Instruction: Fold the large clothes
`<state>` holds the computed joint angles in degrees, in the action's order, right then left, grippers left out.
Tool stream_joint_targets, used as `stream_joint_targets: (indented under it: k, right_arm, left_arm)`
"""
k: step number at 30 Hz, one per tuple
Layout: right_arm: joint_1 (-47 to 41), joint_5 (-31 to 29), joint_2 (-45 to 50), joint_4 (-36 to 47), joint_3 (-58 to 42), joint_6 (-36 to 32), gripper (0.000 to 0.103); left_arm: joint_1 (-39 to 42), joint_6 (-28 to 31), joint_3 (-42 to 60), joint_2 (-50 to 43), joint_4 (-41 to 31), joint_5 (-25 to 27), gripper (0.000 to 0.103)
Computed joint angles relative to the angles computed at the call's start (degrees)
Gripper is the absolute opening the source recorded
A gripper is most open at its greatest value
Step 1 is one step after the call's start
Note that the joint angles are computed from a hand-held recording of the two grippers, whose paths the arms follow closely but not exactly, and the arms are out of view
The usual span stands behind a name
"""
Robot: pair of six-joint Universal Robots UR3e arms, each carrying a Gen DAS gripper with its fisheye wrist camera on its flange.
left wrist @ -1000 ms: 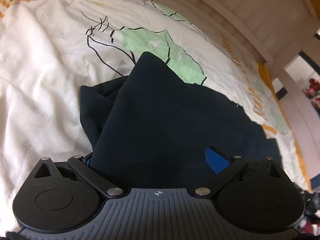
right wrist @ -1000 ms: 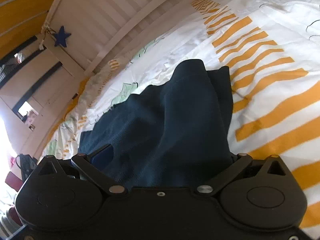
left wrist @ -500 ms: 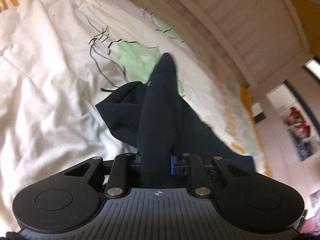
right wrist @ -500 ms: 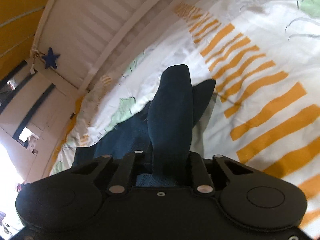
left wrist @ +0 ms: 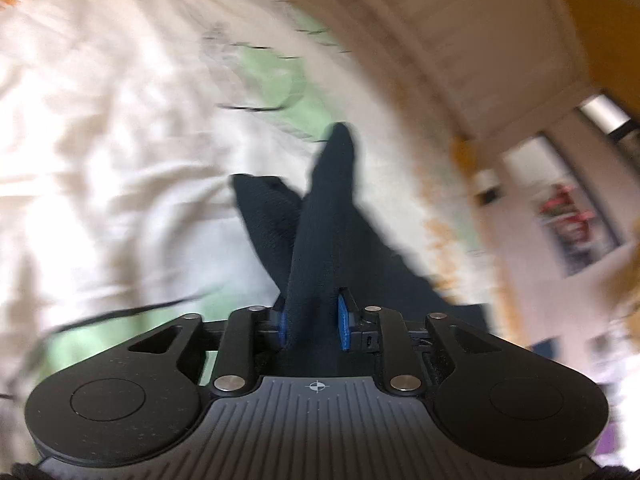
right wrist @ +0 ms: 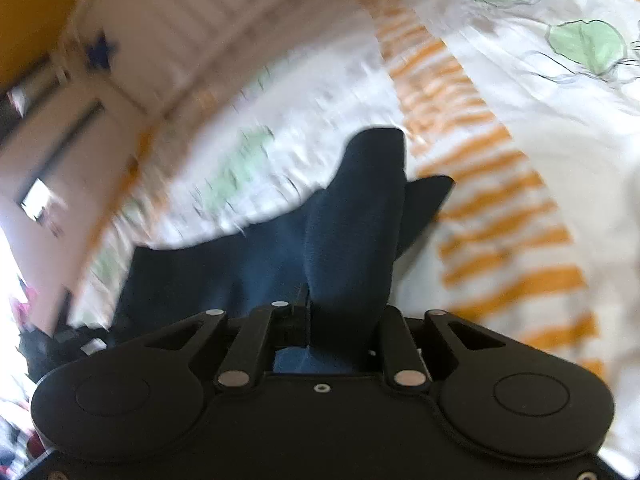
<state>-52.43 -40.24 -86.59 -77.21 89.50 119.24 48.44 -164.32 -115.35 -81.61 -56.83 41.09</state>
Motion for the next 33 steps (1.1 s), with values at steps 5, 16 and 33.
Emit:
stream_joint_targets:
  k: [5, 16, 33]
  right_arm:
    - [3.55, -5.61, 2.07, -21.94, 8.38, 12.69, 0.061]
    - [10.17, -2.89, 11.13, -53.62, 13.45, 24.57, 0.072]
    - [8.11, 3.81, 10.04, -64.18, 24.32, 15.35, 0.102]
  left_arm:
    - [-4.34, -5.68, -4.51, -4.69, 18.63, 12.16, 0.041]
    - [-10.73, -7.74, -10.21, -5.25, 35.73, 22.70, 0.069]
    - [-13.61, -9.53, -6.07, -5.41, 31.82, 28.08, 0.097]
